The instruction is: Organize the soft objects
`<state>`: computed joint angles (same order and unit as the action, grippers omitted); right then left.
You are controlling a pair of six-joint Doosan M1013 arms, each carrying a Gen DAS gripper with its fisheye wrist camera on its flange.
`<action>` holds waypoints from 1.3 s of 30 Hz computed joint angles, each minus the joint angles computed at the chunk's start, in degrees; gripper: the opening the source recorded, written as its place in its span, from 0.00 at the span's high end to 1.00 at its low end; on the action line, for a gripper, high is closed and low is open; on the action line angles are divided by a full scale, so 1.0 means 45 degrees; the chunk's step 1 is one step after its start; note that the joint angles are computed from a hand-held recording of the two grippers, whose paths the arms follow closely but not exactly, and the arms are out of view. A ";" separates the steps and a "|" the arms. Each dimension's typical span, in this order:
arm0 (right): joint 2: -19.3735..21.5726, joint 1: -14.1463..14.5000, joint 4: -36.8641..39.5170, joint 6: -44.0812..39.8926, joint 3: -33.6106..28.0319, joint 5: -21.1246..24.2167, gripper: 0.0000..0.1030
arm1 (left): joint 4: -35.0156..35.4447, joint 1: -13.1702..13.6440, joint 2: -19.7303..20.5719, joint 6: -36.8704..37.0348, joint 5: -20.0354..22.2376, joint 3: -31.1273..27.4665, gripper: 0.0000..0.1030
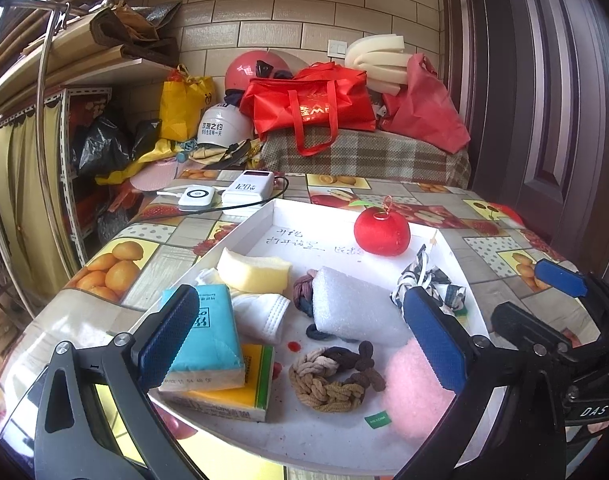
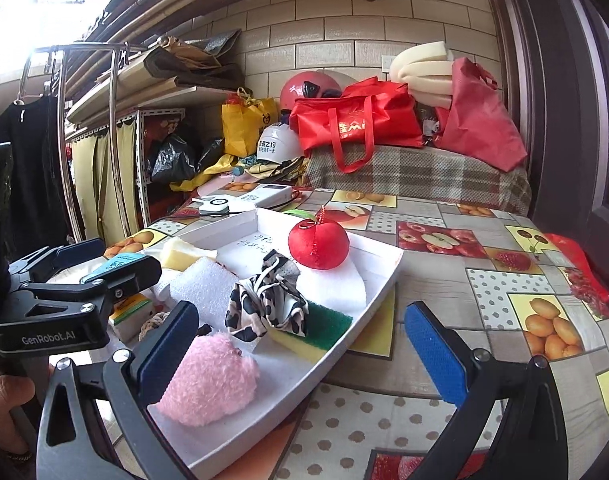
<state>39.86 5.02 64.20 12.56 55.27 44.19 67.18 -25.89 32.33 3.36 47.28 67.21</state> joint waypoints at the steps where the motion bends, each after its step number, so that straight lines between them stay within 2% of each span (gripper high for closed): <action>1: -0.0105 -0.0062 0.0288 -0.0291 0.0195 -0.0088 0.00 | 0.0054 -0.0074 0.0005 -0.0042 0.0239 -0.0009 0.00; 5: -0.0657 -0.0284 0.1535 -0.1950 0.1227 -0.0747 0.00 | 0.0625 -0.0381 -0.0114 -0.0479 0.0814 0.0190 0.00; 8: -0.1012 -0.0518 0.2326 -0.2753 0.1821 -0.0845 0.00 | 0.1288 -0.0675 -0.0231 -0.0946 0.1025 0.0438 0.00; 9: -0.1128 -0.0623 0.2746 -0.2985 0.2027 -0.0869 0.00 | 0.1455 -0.0809 -0.0214 -0.1106 0.1402 0.0435 0.00; 12: -0.1572 -0.0859 0.3794 -0.3253 0.2692 -0.1729 0.00 | 0.1744 -0.1258 -0.0120 -0.1400 0.2660 0.0306 0.00; 14: -0.1799 -0.1058 0.4356 -0.2910 0.3093 -0.2170 0.00 | 0.2216 -0.1451 -0.0169 -0.1496 0.2748 0.0397 0.00; 16: -0.1860 -0.1264 0.3888 -0.1999 0.3140 -0.1996 0.00 | 0.2687 -0.1590 -0.0245 -0.1750 0.2576 0.0564 0.00; 18: -0.2012 -0.1329 0.4048 -0.2272 0.3384 -0.2495 0.00 | 0.2541 -0.1699 -0.0155 -0.1499 0.2793 0.0396 0.00; 20: -0.2199 -0.1358 0.5065 -0.3416 0.3795 -0.3189 0.00 | 0.1688 -0.1797 0.0194 -0.0504 0.3731 -0.0282 0.00; 22: -0.2250 -0.1425 0.5574 -0.3893 0.3940 -0.3387 0.00 | 0.0954 -0.1861 0.0487 0.0366 0.4446 -0.0839 0.00; 25: -0.2197 -0.1513 0.5119 -0.3056 0.3837 -0.3390 0.00 | 0.0604 -0.1868 0.0379 0.0558 0.3851 -0.0703 0.00; 30: -0.2107 -0.1608 0.4851 -0.2144 0.3711 -0.3375 0.00 | 0.0362 -0.1953 0.0534 0.1087 0.4070 -0.0960 0.00; 39: -0.2273 -0.1728 0.6440 -0.4034 0.4144 -0.2693 0.00 | 0.0768 -0.2058 0.0547 0.0957 0.4173 -0.0908 0.00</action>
<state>29.64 -2.76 93.18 -5.59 73.92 32.08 70.63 -35.14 34.80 7.66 66.06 63.12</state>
